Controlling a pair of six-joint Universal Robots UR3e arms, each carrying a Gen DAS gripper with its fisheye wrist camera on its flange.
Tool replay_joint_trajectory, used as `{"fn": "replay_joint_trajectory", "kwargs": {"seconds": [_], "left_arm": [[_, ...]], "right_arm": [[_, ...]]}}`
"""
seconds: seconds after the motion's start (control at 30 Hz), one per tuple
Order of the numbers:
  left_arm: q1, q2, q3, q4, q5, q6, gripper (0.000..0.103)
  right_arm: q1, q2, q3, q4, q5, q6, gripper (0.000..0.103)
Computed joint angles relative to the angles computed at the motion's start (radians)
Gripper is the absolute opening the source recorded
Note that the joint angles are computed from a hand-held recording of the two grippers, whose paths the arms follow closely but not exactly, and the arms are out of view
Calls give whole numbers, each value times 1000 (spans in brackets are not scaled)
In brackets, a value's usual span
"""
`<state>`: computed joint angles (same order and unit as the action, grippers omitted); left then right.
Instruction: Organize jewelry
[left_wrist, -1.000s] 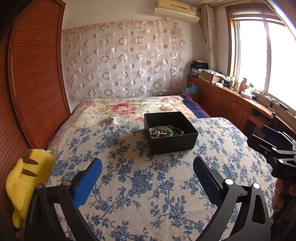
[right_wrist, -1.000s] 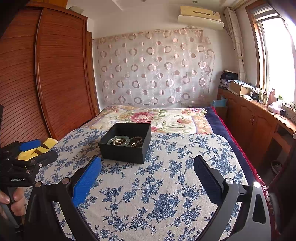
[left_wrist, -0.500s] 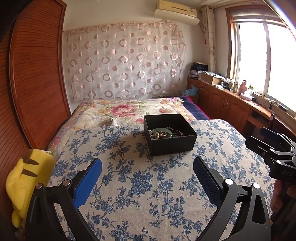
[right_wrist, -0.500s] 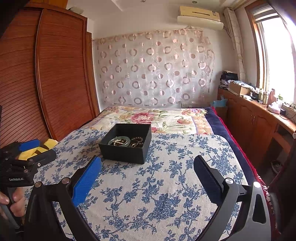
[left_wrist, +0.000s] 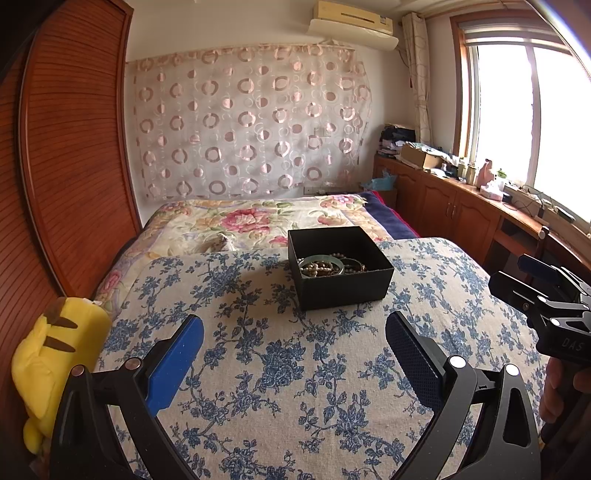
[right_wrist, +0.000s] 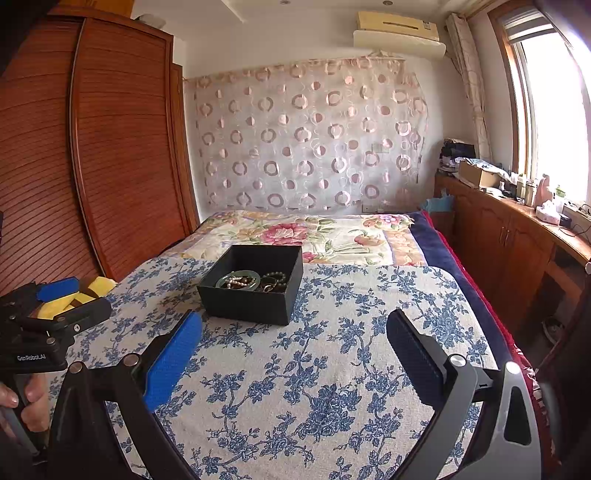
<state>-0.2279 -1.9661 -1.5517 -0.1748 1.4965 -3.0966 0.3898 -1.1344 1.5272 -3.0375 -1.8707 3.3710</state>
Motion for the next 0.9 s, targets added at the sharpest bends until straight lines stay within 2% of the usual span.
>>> {"fn": "replay_joint_trajectory", "kwargs": {"seconds": [0.9], "left_arm": [[-5,10,16,-24,4,-5,95]], "right_arm": [[4,1,-3,-6,-4,0,101]]}}
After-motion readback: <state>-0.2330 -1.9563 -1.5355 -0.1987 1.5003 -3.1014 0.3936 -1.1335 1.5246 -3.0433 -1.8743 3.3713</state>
